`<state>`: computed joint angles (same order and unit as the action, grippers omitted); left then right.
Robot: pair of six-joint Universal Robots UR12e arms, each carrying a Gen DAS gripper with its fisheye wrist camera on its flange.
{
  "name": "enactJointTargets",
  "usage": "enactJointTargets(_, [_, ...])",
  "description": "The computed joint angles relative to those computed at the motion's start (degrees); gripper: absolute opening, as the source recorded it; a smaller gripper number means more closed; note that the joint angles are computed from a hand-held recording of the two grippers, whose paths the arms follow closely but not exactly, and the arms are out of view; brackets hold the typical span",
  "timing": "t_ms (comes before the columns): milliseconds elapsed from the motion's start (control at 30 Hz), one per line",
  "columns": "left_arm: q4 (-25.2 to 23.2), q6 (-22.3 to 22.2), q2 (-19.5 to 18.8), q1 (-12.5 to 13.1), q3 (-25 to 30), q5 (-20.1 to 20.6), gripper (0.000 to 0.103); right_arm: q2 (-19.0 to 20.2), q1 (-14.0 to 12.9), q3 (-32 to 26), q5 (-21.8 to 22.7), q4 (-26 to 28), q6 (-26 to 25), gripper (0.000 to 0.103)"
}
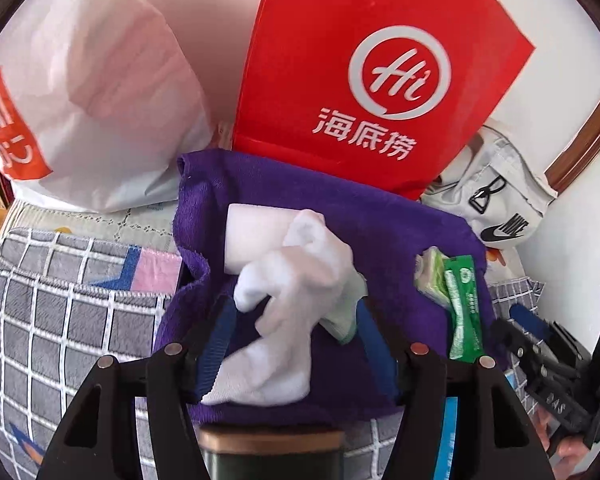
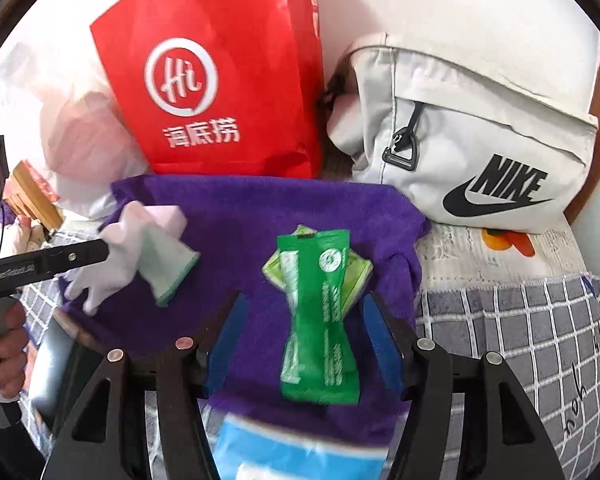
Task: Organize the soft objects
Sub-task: 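Lower the gloves and sachet onto the purple towel and open both grippers, then grasp the white tissue with the right gripper while the left reaches the yellow-black item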
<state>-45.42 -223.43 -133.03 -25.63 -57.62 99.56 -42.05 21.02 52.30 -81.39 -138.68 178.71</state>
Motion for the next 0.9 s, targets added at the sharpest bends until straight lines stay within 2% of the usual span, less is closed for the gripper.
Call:
enactJointTargets(200, [0.27,1.29,2.24,-1.75,-2.20,2.37,0.060,-4.96,0.47,7.44,-1.60,-3.45,-1.52,0.061])
enactJointTargets(267, [1.71,1.59,3.47,-2.39,-3.84,3.08,0.060,-6.73,0.71,10.22,-2.21,-5.14,-1.27,0.061])
enactJointTargets(467, [3.54,2.12,6.60,-4.30,-7.62,5.80,0.060,-11.65,1.23,17.57,-1.12,-8.14,-0.33,0.061])
enactJointTargets(667, [3.94,-0.21,9.86,-6.12,-12.32,8.44,0.060,-15.75,2.14,23.73,-0.51,-10.81,-1.17,0.061])
enactJointTargets(900, [7.04,-4.77,13.59,-7.50,-19.68,7.99,0.060,-19.81,2.92,30.47,3.45,-12.92,-2.54,0.061])
